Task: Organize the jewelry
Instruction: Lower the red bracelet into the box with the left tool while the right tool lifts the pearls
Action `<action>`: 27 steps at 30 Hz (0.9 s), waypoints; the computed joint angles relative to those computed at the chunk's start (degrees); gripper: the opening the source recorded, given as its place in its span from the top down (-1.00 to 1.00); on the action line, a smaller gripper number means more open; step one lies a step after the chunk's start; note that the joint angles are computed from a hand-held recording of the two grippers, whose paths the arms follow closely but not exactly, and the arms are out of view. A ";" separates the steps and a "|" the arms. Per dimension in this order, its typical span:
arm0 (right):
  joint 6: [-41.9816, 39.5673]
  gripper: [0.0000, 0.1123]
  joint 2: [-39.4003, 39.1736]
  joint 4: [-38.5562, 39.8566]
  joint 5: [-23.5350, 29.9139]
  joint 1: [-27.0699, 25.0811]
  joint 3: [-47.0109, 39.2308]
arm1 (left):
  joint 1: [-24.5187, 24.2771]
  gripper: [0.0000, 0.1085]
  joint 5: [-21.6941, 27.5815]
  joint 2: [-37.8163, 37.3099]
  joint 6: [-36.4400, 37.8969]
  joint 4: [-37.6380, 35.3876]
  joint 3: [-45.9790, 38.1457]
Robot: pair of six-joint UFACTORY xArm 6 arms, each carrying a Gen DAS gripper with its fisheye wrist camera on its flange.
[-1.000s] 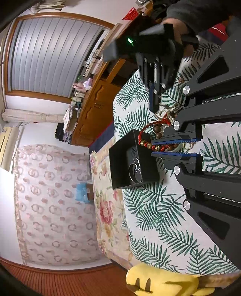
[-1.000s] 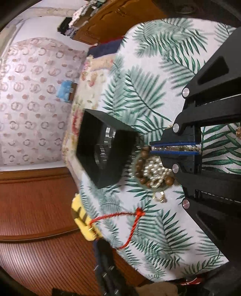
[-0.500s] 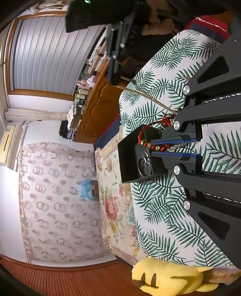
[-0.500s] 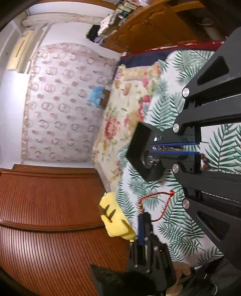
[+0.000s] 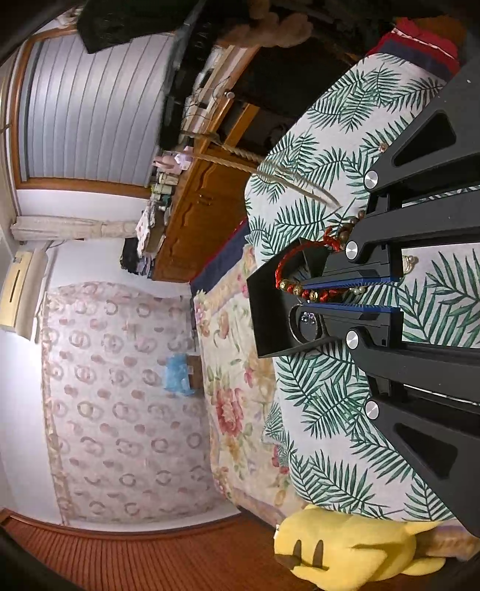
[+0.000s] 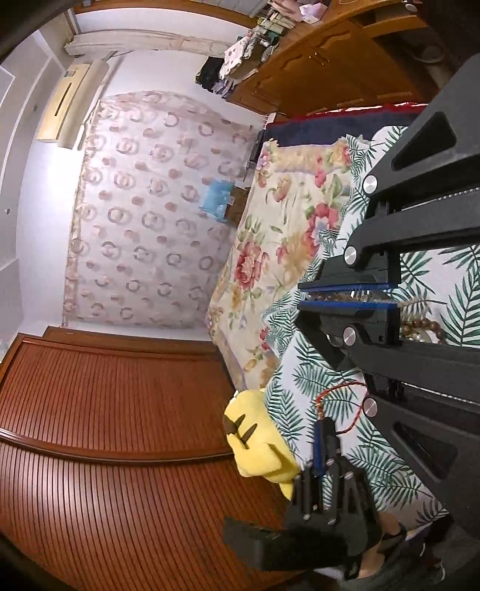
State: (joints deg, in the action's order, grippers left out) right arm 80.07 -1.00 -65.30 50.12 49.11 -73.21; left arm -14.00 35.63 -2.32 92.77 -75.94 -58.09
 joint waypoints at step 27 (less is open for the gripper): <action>-11.93 0.91 11.21 3.32 -11.90 -12.43 -13.07 | -4.01 0.88 -4.25 16.61 -11.50 10.14 -17.97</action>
State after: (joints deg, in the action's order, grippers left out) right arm 68.14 10.21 -61.98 38.22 36.68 -86.28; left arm -18.01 31.38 14.29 81.27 -65.80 -76.06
